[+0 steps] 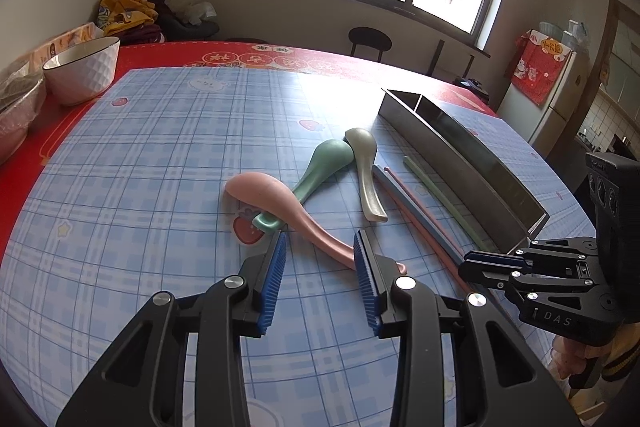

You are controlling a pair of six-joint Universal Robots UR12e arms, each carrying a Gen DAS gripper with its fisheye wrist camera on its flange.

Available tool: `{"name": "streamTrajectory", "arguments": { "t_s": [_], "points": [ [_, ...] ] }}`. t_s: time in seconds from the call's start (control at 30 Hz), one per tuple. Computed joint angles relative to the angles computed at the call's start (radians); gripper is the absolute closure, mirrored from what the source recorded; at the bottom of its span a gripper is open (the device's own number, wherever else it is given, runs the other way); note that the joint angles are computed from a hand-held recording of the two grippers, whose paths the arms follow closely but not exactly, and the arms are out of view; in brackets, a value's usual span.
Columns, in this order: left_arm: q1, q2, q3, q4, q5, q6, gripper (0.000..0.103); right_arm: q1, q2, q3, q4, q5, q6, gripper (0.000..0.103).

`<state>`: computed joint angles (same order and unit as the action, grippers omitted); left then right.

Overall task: Organize utensils
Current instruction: 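Reach the right tool to the blue chopsticks and close on them, then close the left tool on the pink spoon's handle while the right tool holds the blue chopsticks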

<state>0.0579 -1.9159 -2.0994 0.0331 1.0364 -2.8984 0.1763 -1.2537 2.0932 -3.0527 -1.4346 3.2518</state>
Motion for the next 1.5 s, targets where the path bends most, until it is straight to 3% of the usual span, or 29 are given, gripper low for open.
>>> {"name": "streamTrajectory", "arguments": {
  "t_s": [0.33, 0.73, 0.87, 1.2, 1.37, 1.5],
  "points": [
    [0.003, -0.001, 0.000, -0.001, -0.008, -0.009, 0.068, -0.003, 0.012, -0.013, -0.005, 0.012, 0.044, 0.094],
    [0.003, -0.002, 0.005, -0.022, -0.005, -0.017, 0.066, -0.009, 0.022, 0.014, -0.105, 0.016, 0.088, 0.097],
    [0.010, -0.005, 0.008, -0.033, -0.019, -0.038, 0.064, -0.011, 0.020, 0.036, -0.187, 0.005, 0.107, 0.097],
    [-0.003, -0.007, 0.038, -0.132, 0.038, -0.056, 0.064, -0.042, 0.022, 0.063, -0.291, 0.082, 0.163, 0.097],
    [-0.016, -0.011, 0.069, -0.219, 0.068, -0.055, 0.074, -0.053, 0.026, 0.059, -0.272, 0.125, 0.169, 0.097],
    [-0.014, -0.014, 0.089, -0.269, 0.035, -0.079, 0.075, -0.058, 0.027, 0.047, -0.224, 0.152, 0.155, 0.097]
  ]
}}
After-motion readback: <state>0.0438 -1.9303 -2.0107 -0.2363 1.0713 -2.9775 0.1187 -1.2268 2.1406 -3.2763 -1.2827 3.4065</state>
